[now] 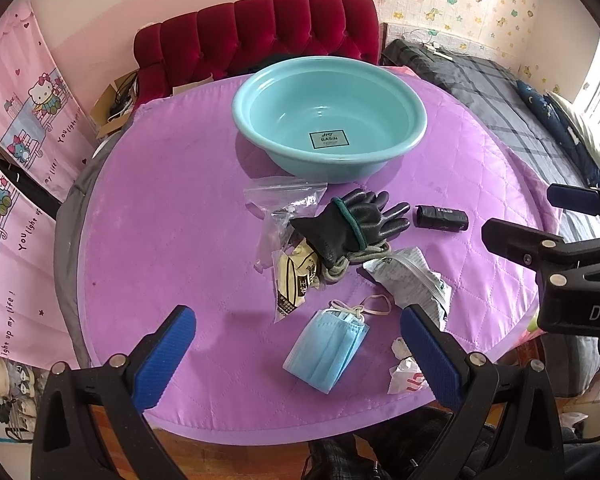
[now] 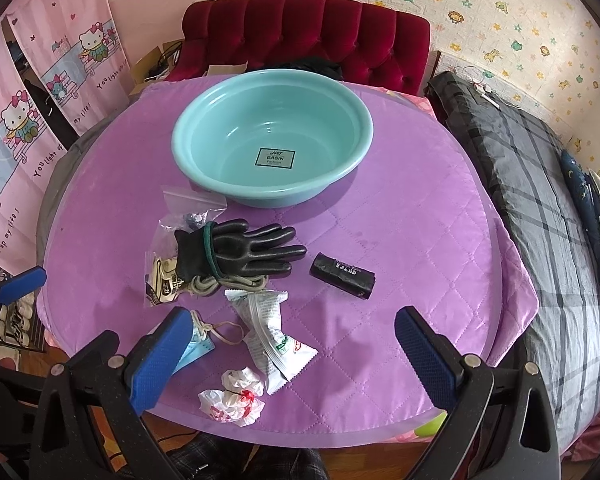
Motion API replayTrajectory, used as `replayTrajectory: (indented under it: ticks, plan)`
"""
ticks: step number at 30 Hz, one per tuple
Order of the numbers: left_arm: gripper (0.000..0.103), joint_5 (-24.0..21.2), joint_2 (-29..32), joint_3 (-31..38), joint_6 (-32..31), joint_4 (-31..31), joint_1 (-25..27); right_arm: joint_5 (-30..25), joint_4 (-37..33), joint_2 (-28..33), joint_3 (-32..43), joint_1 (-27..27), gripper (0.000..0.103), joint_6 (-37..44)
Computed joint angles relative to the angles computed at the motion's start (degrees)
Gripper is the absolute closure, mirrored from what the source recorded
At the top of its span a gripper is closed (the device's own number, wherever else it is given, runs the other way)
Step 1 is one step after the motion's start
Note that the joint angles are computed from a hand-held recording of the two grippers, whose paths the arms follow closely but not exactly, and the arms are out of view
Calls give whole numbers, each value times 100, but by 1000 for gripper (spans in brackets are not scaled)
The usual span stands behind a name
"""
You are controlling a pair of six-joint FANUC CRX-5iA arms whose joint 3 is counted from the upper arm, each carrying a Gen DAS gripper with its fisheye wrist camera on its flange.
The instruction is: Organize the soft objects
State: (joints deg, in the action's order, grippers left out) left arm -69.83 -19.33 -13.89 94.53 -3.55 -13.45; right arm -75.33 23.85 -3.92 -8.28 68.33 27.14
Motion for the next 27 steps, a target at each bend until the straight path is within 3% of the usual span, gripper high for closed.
replayTrajectory:
  ticks: [27]
  plan:
    - [0, 91, 112, -296, -242, 125, 84, 140, -274, 158, -23, -207, 0, 308]
